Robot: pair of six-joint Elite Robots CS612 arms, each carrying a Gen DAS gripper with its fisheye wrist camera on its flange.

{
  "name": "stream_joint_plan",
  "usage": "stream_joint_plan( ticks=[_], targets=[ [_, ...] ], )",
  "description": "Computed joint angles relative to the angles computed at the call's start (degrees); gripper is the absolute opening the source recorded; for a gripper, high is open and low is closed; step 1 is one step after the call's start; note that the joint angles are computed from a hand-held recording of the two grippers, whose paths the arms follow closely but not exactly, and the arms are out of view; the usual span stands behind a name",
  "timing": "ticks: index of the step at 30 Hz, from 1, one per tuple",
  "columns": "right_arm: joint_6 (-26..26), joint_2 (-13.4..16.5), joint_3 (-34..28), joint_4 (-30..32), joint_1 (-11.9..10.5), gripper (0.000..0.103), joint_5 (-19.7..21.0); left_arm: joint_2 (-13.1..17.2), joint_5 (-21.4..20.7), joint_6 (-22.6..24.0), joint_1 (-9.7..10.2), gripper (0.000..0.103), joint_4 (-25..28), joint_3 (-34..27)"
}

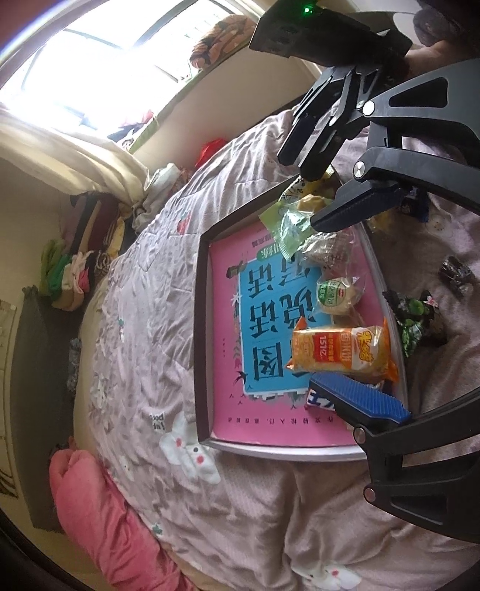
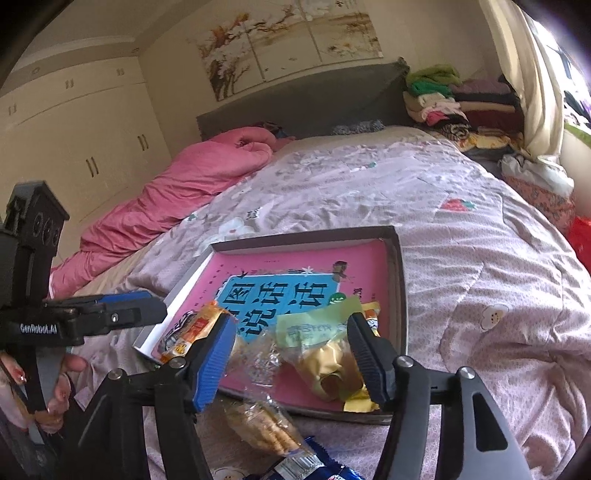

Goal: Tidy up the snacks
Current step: 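Move both open tools back to the loose snacks on the bedspread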

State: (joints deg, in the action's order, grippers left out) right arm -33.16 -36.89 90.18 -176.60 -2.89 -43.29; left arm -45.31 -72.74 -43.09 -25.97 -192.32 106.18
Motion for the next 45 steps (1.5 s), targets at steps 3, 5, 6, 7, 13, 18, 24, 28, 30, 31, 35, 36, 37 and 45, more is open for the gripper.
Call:
stream_joint_plan(
  ticks=[3, 5, 6, 7, 13, 18, 24, 28, 30, 31, 35, 36, 37, 45],
  targets=[
    [-1.00, -0.34, 0.65, -0.44, -0.07, 0.066, 0.61, -0.54, 0.63, -0.03, -0.41, 0.080, 0.69, 0.55],
    [-1.39, -0.54, 1.11, -0.96, -0.20, 0.067, 1.05, -0.97, 1.41, -0.02, -0.81, 0.080, 1.15, 1.04],
    [-1.73, -0.63, 1.37, -1.21, -0.28, 0.068, 1.32, -1.16, 1.77, -0.05, -0.98, 0.080, 1.31, 1.27],
    [-2.17, -0.76, 1.64, -1.30, -0.37, 0.069, 1.57, -1.37, 2.06, -0.13, -1.12, 0.080, 1.58, 1.48],
    [-3.38, -1.15, 2.37, -1.20, -0.62, 0.070, 2.20, -2.22, 3.20, -1.09, -1.74, 0.080, 3.00, 2.39],
    [-3.39, -1.33, 3.07, -2.45, -0.97, 0.073, 2.56, -2.65, 3.69, -1.96, -2.24, 0.080, 3.30, 3.20],
    [-5.69, -2.07, 4.50, -1.70, -1.28, 0.074, 2.61, -2.71, 2.83, -2.72, -2.46, 0.080, 3.93, 3.74],
    [-7.77, -2.38, 5.11, -0.72, -1.28, 0.074, 2.38, -2.46, 2.18, -3.35, -2.52, 0.080, 4.03, 3.80],
    [-8.87, -2.47, 5.23, 0.03, -1.18, 0.074, 1.90, -2.27, 1.75, -3.40, -2.53, 0.080, 4.20, 3.74],
    [-9.34, -2.53, 5.17, 0.61, -1.09, 0.075, 1.56, -2.17, 1.51, -3.46, -2.56, 0.080, 4.39, 3.70],
    [-11.57, -2.73, 5.43, 1.99, -0.93, 0.075, 0.60, -1.82, 0.51, -3.50, -2.67, 0.080, 5.19, 3.55],
    [-12.21, -2.74, 5.57, 2.09, -0.97, 0.075, 0.82, -1.72, 0.13, -3.61, -2.68, 0.080, 5.31, 3.53],
    [-13.05, -2.79, 5.69, 2.63, -0.95, 0.076, 0.73, -1.62, -0.22, -3.72, -2.70, 0.080, 5.37, 3.51],
    [-17.92, -2.89, 6.12, 4.92, -0.34, 0.076, -3.03, -0.97, -2.72, -2.54, -3.35, 0.080, 7.40, 3.15]
  ],
)
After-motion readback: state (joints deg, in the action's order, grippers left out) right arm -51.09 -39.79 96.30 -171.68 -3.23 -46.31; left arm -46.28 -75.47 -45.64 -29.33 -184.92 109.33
